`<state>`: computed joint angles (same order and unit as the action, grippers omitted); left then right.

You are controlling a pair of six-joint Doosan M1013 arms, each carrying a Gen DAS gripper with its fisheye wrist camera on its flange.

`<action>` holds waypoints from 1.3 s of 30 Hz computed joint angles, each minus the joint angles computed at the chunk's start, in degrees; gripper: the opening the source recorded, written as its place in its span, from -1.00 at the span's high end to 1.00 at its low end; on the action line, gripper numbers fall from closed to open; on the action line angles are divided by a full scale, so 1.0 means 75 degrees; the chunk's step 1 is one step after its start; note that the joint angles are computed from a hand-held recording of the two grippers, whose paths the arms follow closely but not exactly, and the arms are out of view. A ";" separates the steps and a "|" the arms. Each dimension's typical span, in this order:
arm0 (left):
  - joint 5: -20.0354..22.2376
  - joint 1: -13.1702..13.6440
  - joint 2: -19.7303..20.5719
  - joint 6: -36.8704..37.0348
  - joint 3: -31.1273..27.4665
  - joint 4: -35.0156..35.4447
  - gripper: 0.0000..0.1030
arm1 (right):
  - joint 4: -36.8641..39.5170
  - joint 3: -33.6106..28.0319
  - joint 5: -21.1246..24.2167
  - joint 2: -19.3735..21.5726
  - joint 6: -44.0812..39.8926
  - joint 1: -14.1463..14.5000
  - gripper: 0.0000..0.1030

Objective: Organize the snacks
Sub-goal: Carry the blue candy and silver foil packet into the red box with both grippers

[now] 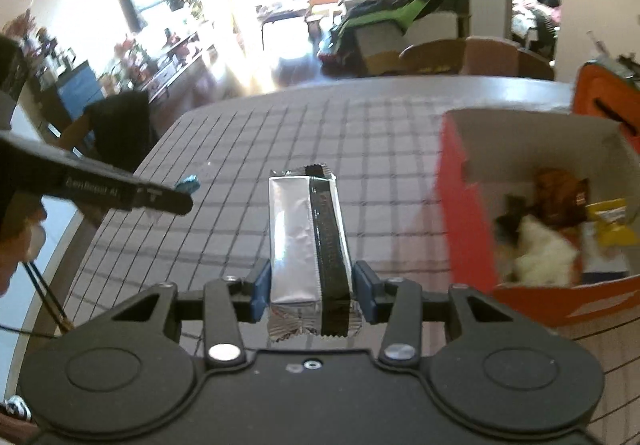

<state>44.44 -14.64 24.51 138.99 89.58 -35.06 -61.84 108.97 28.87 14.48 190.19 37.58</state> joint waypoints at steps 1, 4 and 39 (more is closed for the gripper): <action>-0.0045 -0.0075 -0.0039 0.0022 0.0031 -0.0051 0.78 | -0.0152 0.0088 0.0043 -0.0087 0.0194 -0.0021 0.16; -0.0109 -0.0291 -0.0133 0.0056 0.0102 -0.0185 0.78 | -0.0536 0.0319 0.0168 -0.0311 0.0638 -0.0112 0.16; -0.0579 -0.2807 0.0811 -0.3433 -0.0856 0.2242 0.78 | 0.0065 0.1909 -0.0303 -0.1301 -0.1040 -0.2385 0.16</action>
<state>40.10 -35.69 30.60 113.25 83.16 -18.24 -61.35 123.29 26.60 4.73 182.39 19.69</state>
